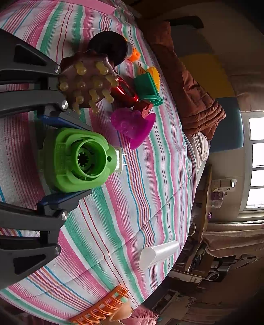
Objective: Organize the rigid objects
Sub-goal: 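Carry the yellow soap into the white tray and open the left gripper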
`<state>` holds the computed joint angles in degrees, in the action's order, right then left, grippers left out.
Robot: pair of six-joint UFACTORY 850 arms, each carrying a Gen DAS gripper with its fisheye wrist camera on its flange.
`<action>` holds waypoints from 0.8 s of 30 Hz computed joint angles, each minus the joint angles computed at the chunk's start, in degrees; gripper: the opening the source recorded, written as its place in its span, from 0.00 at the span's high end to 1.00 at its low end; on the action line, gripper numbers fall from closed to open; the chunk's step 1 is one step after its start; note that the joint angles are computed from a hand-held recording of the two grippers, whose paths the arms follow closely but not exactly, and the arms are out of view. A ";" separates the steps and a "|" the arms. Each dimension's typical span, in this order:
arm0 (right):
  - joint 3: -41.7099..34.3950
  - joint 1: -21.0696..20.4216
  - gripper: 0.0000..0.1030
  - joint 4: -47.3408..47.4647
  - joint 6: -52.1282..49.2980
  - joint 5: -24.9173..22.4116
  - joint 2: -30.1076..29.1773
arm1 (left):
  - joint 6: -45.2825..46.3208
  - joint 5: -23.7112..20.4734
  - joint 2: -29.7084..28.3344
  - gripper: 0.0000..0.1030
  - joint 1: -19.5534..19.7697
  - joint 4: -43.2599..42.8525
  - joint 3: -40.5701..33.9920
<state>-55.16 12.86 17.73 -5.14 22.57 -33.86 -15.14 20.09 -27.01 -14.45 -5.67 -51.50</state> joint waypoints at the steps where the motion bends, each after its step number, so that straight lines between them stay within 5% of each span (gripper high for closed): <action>1: 0.01 -0.04 0.48 -0.08 0.04 -0.02 0.02 | -0.10 0.24 0.46 0.57 1.05 -0.18 0.35; 12: -0.05 0.33 0.48 2.54 -2.62 0.07 -0.07 | 20.84 -3.41 -4.11 0.57 12.03 -22.56 -2.51; 21: -0.24 0.79 0.49 5.79 -5.97 0.10 -0.23 | 45.29 -3.34 -8.47 0.57 14.83 -45.56 -7.53; 24: -0.33 1.07 0.49 7.48 -7.66 0.17 -0.28 | 43.62 -2.24 -8.37 0.57 15.25 -44.99 -7.37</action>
<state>-55.49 13.93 25.22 -12.81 22.74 -34.14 28.48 17.86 -35.39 0.80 -50.67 -58.87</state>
